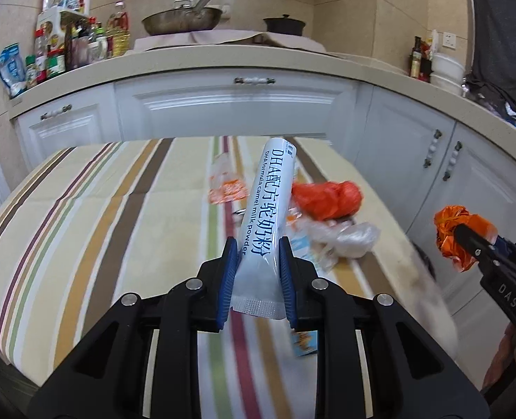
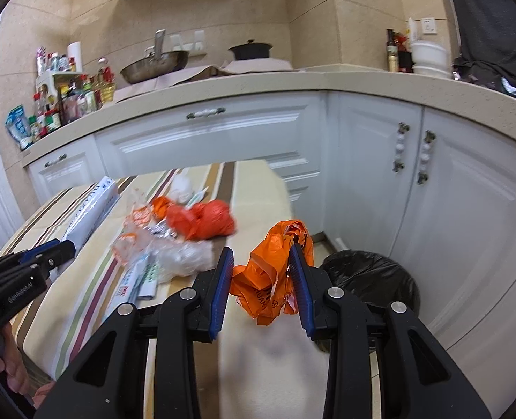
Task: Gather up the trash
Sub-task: 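Close the left tool on the white DHA milk-powder tube and lift it, then carry both items over the bin and open both tools to drop them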
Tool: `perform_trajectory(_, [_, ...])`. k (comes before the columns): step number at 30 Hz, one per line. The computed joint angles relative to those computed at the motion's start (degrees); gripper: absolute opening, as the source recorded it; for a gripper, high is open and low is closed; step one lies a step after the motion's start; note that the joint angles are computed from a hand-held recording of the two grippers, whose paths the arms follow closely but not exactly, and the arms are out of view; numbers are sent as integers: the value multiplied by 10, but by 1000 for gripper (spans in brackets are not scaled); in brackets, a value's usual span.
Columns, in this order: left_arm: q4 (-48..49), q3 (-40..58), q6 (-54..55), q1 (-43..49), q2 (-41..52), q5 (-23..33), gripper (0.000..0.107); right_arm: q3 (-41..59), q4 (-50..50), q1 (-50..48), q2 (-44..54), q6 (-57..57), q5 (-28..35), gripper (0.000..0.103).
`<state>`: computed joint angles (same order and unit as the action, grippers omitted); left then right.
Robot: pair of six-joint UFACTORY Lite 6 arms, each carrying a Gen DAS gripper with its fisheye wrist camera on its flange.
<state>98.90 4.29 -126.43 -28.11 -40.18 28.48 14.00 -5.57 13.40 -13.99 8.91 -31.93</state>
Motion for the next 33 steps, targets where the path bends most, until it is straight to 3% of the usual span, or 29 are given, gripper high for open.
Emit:
perform_trajectory(5, [69,88,-76,-57,122,14,24,0,-71,-88,-18,32,-4,34])
perform_trajectory(10, [156,216,-161,-83,281,-6,24,22,-155,-183,12,66,-31,34])
perform_trajectory(17, [132,431,-122,-137,506,7,24,86,-216,-281,120,56,-90,34])
perform_trajectory(24, [-29,705,53,-156,743,-36,24,198,-248,-350,269,53,-125,34])
perform_trajectory(28, [-197,866,230,-157,870,-57,24,281,-273,-379,359,66,-124,34])
perform_trajectory(33, [-400,1067,438,-152,1014,-32,25,385,-303,-394,458,90,-114,36])
